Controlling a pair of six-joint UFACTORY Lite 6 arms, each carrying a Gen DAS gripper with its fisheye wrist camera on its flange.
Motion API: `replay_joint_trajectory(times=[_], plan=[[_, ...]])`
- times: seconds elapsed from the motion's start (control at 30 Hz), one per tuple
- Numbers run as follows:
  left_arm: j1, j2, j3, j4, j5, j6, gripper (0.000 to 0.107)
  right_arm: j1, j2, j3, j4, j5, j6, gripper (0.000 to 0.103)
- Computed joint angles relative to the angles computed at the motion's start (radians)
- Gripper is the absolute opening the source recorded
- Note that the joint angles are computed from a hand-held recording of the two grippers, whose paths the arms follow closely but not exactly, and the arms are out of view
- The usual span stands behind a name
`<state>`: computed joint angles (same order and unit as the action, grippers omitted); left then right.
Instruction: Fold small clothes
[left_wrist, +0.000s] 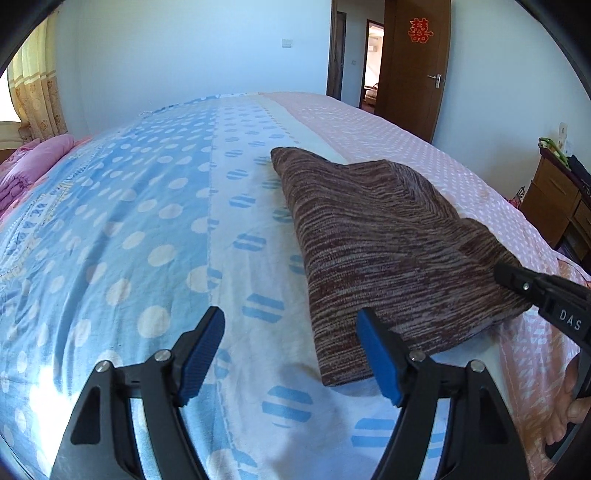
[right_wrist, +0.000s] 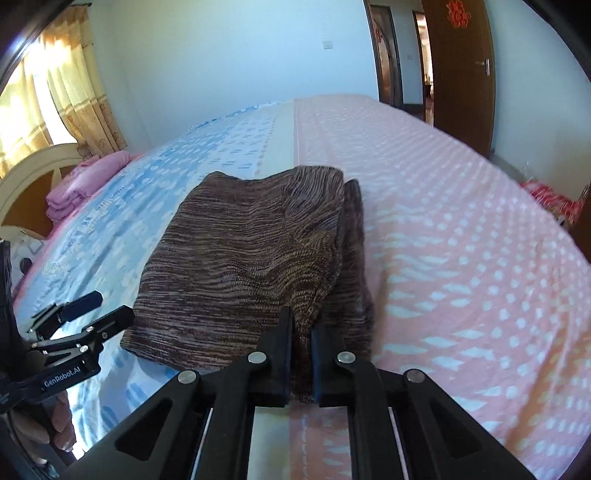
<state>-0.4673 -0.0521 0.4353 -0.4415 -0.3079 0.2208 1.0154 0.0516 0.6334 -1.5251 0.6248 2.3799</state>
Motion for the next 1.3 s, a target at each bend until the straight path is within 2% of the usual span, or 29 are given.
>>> replay_joint_trajectory(times=[0.07,0.13,0.23,0.33,0.4,0.43,0.47,0.5,0.57,0.63,0.7,0.8,0.93,1.03,1.07,1.1,1.17,1.2,1.3], plan=[[-0.009,0.013,0.004,-0.011,-0.010,0.008,0.076,-0.021,0.036,0.012,0.050,-0.012,-0.045,0.006],[-0.020,0.035,0.013,-0.031,-0.018,0.022,0.076,-0.068,0.083,0.008,0.001,-0.089,0.019,0.006],[-0.022,0.069,0.024,-0.019,-0.024,0.005,0.076,-0.045,0.111,0.048,0.065,-0.052,-0.060,0.006],[0.023,0.071,0.023,0.119,-0.005,-0.108,0.076,-0.045,0.087,0.038,0.076,-0.063,-0.067,0.010],[0.068,0.040,0.013,0.219,-0.001,-0.179,0.076,-0.062,-0.013,-0.025,0.071,-0.072,-0.044,0.021],[0.093,0.019,0.012,0.257,-0.003,-0.199,0.077,-0.056,-0.082,-0.058,0.069,-0.039,-0.036,0.023],[0.110,0.008,0.018,0.283,-0.004,-0.213,0.077,-0.049,-0.124,-0.072,0.068,-0.011,-0.036,0.032],[0.125,0.007,0.038,0.301,-0.003,-0.222,0.080,-0.042,-0.164,-0.077,0.076,0.024,-0.047,0.049],[0.133,0.037,0.099,0.276,0.001,-0.194,0.083,-0.094,-0.207,-0.052,0.049,0.019,-0.090,0.071],[0.129,0.091,0.178,0.232,0.011,-0.159,0.083,-0.165,-0.157,0.020,-0.005,-0.020,-0.133,0.071],[0.124,0.158,0.258,0.220,0.012,-0.164,0.083,-0.228,-0.031,0.141,-0.018,-0.040,-0.210,0.069],[0.101,0.295,0.400,0.127,0.027,-0.102,0.083,-0.343,0.165,0.323,-0.035,-0.129,-0.293,0.058],[0.075,0.473,0.564,-0.045,0.033,0.039,0.083,-0.446,0.407,0.540,0.008,-0.195,-0.400,0.058],[0.067,0.562,0.617,-0.079,0.015,0.059,0.084,-0.477,0.497,0.601,-0.052,-0.242,-0.392,0.058],[0.067,0.585,0.627,-0.081,0.014,0.057,0.084,-0.484,0.513,0.601,-0.109,-0.260,-0.351,0.049],[0.072,0.597,0.633,-0.049,0.016,0.022,0.088,-0.496,0.513,0.590,-0.197,-0.299,-0.277,0.022],[0.106,0.610,0.648,0.075,0.046,-0.126,0.097,-0.480,0.507,0.572,-0.247,-0.267,-0.227,0.009],[0.118,0.621,0.658,0.134,0.060,-0.197,0.103,-0.475,0.502,0.563,-0.265,-0.253,-0.202,0.008],[0.151,0.645,0.680,0.378,0.083,-0.471,0.103,-0.434,0.449,0.491,-0.311,-0.121,-0.086,0.003]])
